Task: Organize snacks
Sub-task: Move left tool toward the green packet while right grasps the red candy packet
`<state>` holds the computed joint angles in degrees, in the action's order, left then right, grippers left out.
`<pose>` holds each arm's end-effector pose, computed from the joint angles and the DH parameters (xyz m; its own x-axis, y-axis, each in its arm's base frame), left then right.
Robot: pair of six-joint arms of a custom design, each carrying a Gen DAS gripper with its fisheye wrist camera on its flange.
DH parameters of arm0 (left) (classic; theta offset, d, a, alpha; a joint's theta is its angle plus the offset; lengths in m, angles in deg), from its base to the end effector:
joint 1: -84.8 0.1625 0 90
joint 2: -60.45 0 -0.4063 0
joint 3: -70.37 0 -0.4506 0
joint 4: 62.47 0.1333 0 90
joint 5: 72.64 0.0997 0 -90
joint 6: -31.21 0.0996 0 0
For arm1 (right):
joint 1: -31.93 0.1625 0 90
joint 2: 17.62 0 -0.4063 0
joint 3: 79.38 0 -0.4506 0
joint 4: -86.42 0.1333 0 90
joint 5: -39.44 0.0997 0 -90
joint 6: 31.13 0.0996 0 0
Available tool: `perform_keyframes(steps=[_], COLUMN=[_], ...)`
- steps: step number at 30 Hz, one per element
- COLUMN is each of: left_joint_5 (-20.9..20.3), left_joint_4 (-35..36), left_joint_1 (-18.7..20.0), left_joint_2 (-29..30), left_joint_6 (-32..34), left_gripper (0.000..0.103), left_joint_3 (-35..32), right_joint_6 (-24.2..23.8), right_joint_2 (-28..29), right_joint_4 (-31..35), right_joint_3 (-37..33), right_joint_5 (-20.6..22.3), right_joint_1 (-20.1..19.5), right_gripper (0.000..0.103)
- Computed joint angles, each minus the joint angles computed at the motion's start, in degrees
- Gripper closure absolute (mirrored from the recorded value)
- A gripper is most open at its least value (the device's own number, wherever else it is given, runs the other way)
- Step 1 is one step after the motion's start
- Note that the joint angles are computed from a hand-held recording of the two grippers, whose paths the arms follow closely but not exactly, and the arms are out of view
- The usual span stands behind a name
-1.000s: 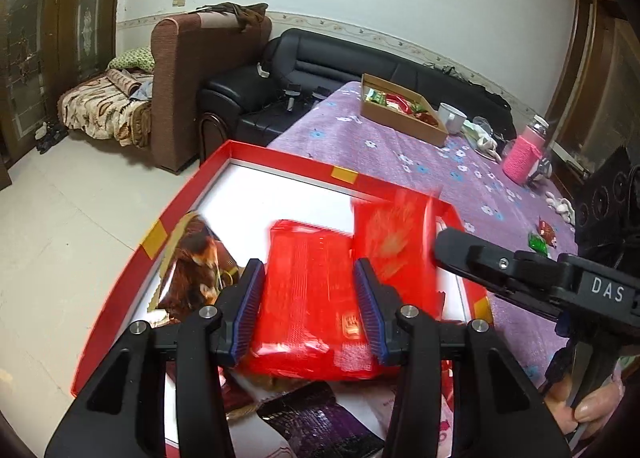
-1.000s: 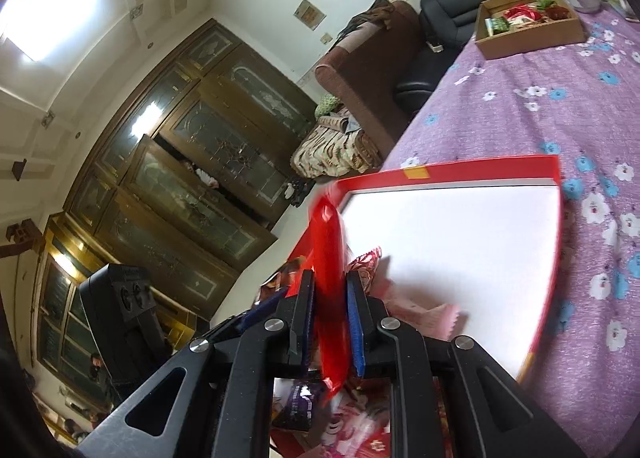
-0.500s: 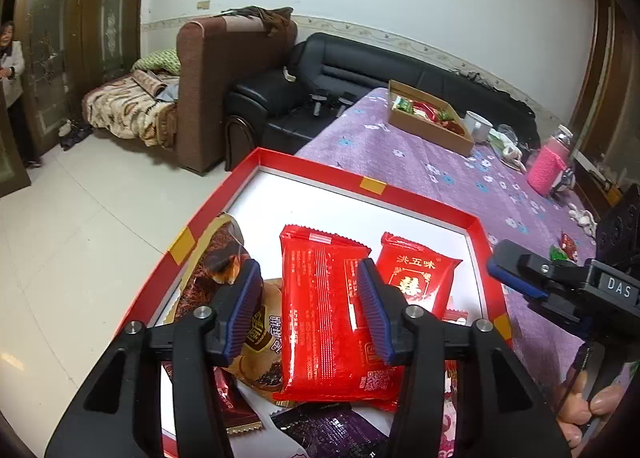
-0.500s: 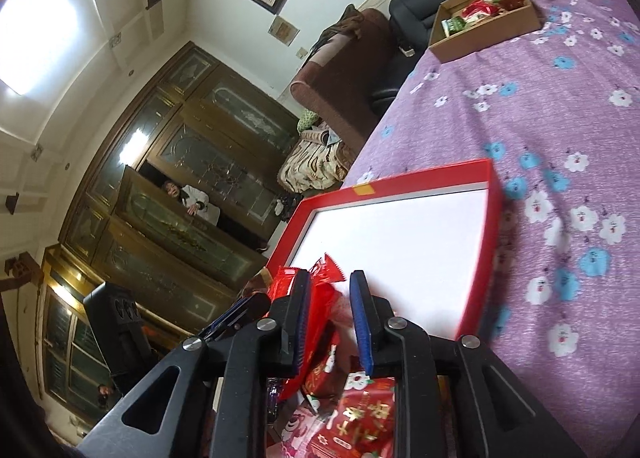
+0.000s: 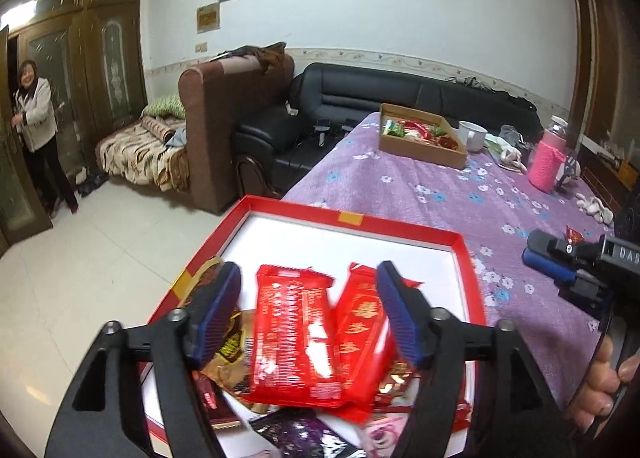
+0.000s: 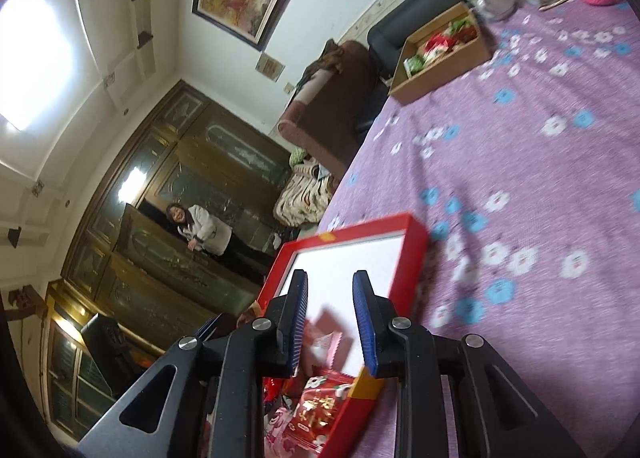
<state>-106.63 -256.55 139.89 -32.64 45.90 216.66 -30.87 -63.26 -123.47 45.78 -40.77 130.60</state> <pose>-0.0256 -0.4139 0.2496 -0.7080 -0.0696 -0.7028 0.5589 0.5531 -0.6178 0.2247 -0.4771 -0.0003 -0.9581 -0.2540 -0.1325 -0.1105 0.7543 -0.6471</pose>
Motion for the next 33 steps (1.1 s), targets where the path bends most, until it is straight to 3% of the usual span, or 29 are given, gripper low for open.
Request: perform_keyframes(steps=[10,17,20,23,27,33], left_joint_5=[1.7,0.9,-0.9,-3.3,-6.1,-7.6], left_joint_4=[5.0,12.5,15.9,19.6,23.4,28.4], left_joint_1=[-4.9,-8.9,-10.0,-10.9,-12.3,-14.9], left_joint_2=[3.4,4.7,5.7,7.2,10.0,12.9], left_joint_6=[-2.5,-5.4,-6.4,-7.7,-9.0,-10.9], left_gripper=[0.028,0.025,0.021,0.021,0.021,0.021], left_joint_3=[0.4,1.0,0.9,0.3,-0.9,-1.8], right_joint_6=[-0.3,-0.1,0.9,1.5,3.2,5.7], right_joint_2=[-8.1,-17.5,-22.8,-28.1,-32.8,-31.6], right_joint_4=[-4.3,-6.4,-6.8,-6.0,-2.4,4.6], right_joint_3=[6.5,11.8,14.2,16.3,17.3,12.2], right_joint_5=[1.0,-1.9,-5.5,-9.8,-11.8,-12.3], right_joint_1=[-5.1,-10.0,-12.6,-15.1,-18.4,-17.9], right_gripper=[0.067,0.042,0.029,0.029,0.029,0.029])
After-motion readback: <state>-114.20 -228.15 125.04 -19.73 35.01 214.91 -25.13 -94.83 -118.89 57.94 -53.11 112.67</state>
